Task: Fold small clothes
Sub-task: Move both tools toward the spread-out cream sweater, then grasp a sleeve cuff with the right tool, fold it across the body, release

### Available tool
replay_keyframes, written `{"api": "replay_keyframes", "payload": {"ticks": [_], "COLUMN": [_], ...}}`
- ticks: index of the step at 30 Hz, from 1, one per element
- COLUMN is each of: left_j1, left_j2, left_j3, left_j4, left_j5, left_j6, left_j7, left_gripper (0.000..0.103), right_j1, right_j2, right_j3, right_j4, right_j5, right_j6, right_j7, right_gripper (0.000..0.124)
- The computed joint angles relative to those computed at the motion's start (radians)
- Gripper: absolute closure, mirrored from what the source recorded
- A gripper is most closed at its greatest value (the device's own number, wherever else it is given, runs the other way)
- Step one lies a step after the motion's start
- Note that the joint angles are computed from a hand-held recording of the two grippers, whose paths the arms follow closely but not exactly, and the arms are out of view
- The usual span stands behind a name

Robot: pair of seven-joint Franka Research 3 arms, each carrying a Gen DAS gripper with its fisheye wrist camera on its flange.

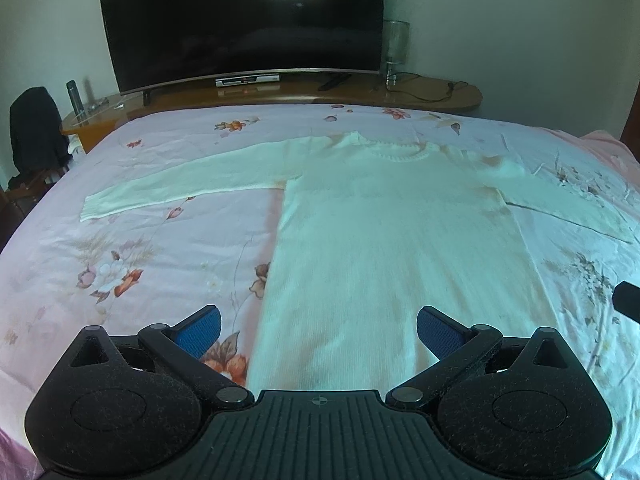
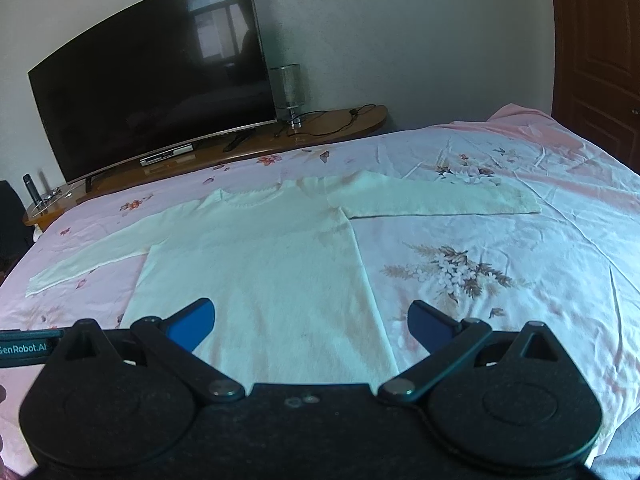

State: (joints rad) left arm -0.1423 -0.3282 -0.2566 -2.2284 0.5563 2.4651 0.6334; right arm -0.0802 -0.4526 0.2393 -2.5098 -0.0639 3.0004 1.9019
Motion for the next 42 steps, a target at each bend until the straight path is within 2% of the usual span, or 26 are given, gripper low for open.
{"api": "replay_keyframes", "payload": {"ticks": [9,16,23,31,42], "left_j1": [0.009,-0.010,-0.044,-0.097,-0.169], "left_j2": [0.155,0.291,0.438,0.621,0.918], "left_j3": [0.016,0.032,0.064,0.106,0.158], "left_j4": [0.128,0.266,0.434,0.652,1.025], "left_j5": [0.032,0.071,0.091,0.099,0.016], "left_j6": [0.024,-0.001,-0.035,-0.079,-0.191], "left_j7": [0.000,-0.003,-0.009,-0.019,0.089], "left_gripper": [0.000,0.000,0.000,0.000,0.000], "right_j1": [-0.069,-0.109,-0.077,0.004,0.066], "right_j2": [0.136,0.263,0.395,0.541,0.755], "right_j3": [0.023,0.015,-0.057,-0.180,-0.305], "right_j4": [0.108,0.229,0.368,0.519,0.734], "right_j5": [-0.079,-0.234,-0.350,-0.386,-0.200], "right_j6": [0.027,0.012,-0.024,-0.029,-0.124], "right_j7": [0.051,0.159,0.231,0.231,0.100], "right_gripper": [0.021,0.021,0.022,0.025,0.031]}}
